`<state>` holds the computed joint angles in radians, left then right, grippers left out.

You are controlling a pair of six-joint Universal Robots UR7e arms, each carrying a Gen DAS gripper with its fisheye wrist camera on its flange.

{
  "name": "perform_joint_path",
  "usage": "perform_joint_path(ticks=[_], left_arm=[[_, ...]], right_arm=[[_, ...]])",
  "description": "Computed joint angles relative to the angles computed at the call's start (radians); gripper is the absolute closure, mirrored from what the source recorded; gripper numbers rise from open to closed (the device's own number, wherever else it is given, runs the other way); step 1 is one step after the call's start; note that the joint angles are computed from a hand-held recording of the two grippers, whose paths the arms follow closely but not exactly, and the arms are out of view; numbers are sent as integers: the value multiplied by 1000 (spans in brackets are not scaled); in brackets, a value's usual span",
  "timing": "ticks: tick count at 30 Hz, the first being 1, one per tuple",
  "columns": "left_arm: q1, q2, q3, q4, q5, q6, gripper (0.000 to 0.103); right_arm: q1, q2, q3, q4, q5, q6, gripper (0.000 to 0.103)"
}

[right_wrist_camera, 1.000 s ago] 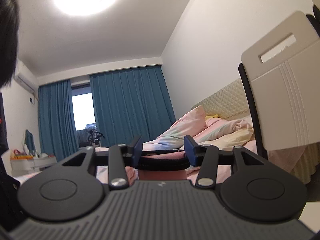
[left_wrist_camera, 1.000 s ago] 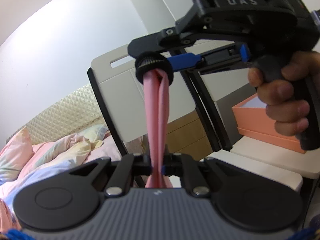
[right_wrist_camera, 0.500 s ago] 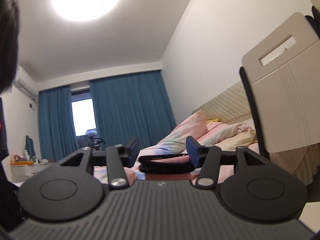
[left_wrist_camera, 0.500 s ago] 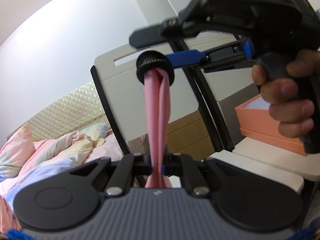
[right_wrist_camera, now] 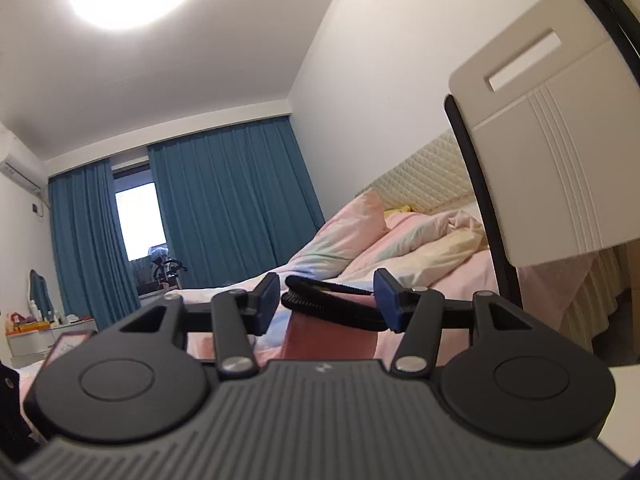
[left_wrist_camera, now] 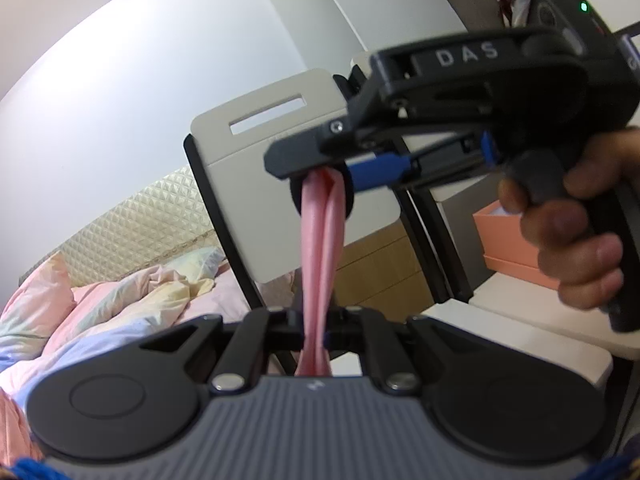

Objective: Fold shopping bag

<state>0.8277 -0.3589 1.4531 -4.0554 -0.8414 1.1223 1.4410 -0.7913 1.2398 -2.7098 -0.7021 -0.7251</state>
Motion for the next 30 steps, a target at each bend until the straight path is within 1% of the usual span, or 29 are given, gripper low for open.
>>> perform_joint_path(ticks=[3,5,6,7,8,9,11,14,18,24,27,30], left_arm=[[1,-1,1,-4,-4,-4,95],[1,-2,4,-1,-9,-2,95],[0,-2,6,-1,-12,0,95],[0,-3,7,0,-13,0,95],[0,-3,8,1,-14,0,95],[0,-3,9,1,-17,1,95],[0,-4,12,4,-18,3,95],[-1,-1,9,2,-18,5,95],[-1,1,7,4,-15,14,96],[2,2,1,2,-13,17,96],[3,1,-3,8,-10,12,96],[2,0,0,5,-13,8,96]], right_arm=[[-9,9,-32,61,45,75,47],[-22,23,-47,33,94,174,41],[-25,32,-56,8,103,221,40],[-27,37,-65,-2,101,247,40],[-27,39,-71,2,93,253,40],[-27,41,-76,9,83,255,40],[-25,36,-74,44,65,229,40],[-27,38,-79,69,72,229,40],[-27,40,-104,165,71,196,40],[-25,36,-102,181,65,158,40],[-24,33,-104,227,71,111,40],[-20,20,-83,257,76,38,40]])
